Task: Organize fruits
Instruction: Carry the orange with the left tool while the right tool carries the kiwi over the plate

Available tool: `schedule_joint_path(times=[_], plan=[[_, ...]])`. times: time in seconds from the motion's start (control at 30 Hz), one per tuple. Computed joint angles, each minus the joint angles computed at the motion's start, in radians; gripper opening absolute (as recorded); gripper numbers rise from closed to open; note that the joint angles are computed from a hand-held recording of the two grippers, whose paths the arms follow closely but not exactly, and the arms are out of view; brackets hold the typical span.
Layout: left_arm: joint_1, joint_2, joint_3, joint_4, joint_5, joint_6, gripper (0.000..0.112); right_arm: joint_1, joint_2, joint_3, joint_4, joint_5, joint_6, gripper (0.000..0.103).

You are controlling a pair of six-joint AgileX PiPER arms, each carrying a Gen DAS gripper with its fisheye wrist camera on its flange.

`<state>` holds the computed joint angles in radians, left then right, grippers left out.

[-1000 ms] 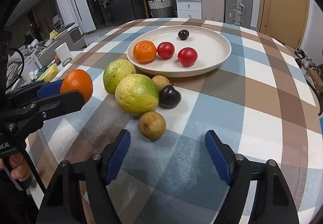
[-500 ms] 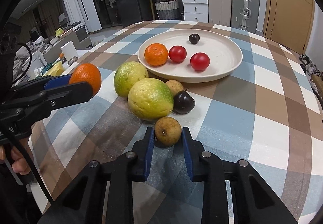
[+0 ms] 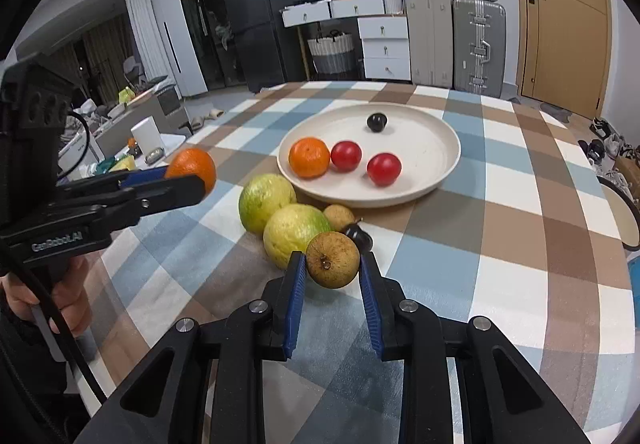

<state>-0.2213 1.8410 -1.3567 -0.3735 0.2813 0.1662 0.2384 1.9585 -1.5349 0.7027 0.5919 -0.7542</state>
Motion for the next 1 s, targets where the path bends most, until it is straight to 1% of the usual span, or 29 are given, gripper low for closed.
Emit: schedule_joint_path(times=[0.2,0.5,0.73,1.0], plan=[[0.011,0.023,-0.044,0.017,0.003,-0.013,0.038,-0.014,-0.008,-0.006,0.073,-0.002,-0.052,0.028],[0.023,0.077,-0.134,0.039,0.033,-0.028,0.038,-0.039,0.008,-0.039,0.172,0.016,-0.115,0.028],[0.022,0.137,-0.236,0.089,0.065,-0.064,0.038,-0.045,0.041,-0.098,0.179,0.015,-0.101,0.028],[0.021,0.228,-0.38,0.172,0.113,-0.131,0.038,-0.056,0.101,-0.199,0.176,0.037,-0.067,0.028]])
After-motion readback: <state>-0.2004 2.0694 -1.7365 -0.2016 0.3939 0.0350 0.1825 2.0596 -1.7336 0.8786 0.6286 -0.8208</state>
